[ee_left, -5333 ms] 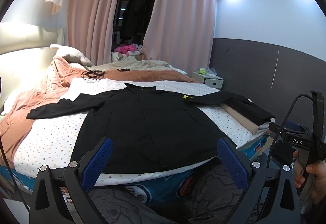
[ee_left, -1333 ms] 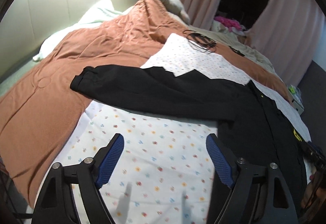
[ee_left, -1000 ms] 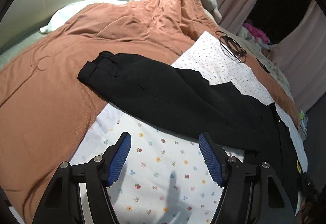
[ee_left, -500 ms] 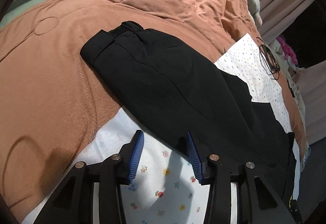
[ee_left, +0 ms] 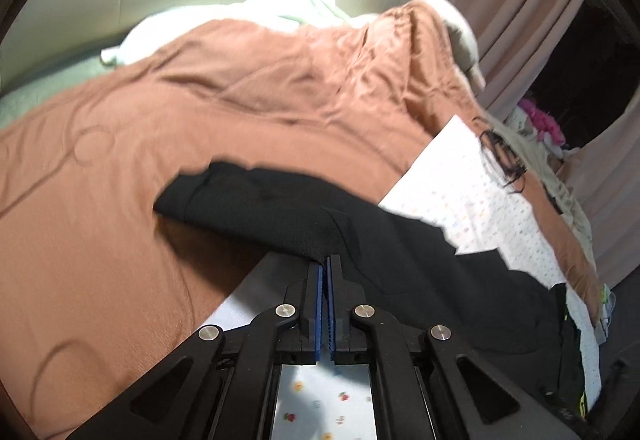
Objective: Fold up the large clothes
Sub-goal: 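Lift the sleeve and fold it across the shirt body, open left gripper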
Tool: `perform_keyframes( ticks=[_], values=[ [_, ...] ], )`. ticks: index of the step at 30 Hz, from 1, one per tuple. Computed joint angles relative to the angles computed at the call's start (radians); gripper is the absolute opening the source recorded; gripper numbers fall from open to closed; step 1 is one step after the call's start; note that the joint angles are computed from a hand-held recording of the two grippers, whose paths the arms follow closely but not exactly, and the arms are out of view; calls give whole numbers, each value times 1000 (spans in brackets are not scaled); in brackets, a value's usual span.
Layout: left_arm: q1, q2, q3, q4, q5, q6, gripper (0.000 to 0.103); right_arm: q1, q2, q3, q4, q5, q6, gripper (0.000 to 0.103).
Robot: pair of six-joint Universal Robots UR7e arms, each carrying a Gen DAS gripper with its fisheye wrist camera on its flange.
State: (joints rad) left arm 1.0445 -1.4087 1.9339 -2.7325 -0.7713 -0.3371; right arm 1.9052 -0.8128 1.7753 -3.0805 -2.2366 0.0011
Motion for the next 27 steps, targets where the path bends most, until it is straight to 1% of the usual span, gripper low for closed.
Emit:
perform_keyframes(
  ticks=[3,5,6,7,10,11,14,16,20,27],
  values=[
    [-43,-9,-14,-9,9,45,1,-24,26,-28,24,6,22,14],
    [-69,-9,-26,-9,7,62,1,-41,31,-42,78,15,54,14],
    [-82,-8,-29,-11,17,68,1,-47,30,-41,76,24,57,14],
    [-94,-7,-32,-16,24,74,1,-47,25,-41,78,34,59,14],
    [-125,-10,-43,-15,25,71,1,-45,-7,-34,135,52,81,14],
    [-134,-4,-52,-12,24,69,1,-41,-18,-26,145,45,89,14],
    [-167,7,-65,-21,36,76,1,-34,-69,21,131,50,97,14],
    [-195,15,-74,-28,38,83,0,-34,-109,54,125,67,106,14],
    [-265,42,-99,-43,46,105,0,-24,-194,128,93,79,97,14],
    [-383,111,-162,-45,50,130,0,-10,-382,279,69,108,101,14]
  ],
)
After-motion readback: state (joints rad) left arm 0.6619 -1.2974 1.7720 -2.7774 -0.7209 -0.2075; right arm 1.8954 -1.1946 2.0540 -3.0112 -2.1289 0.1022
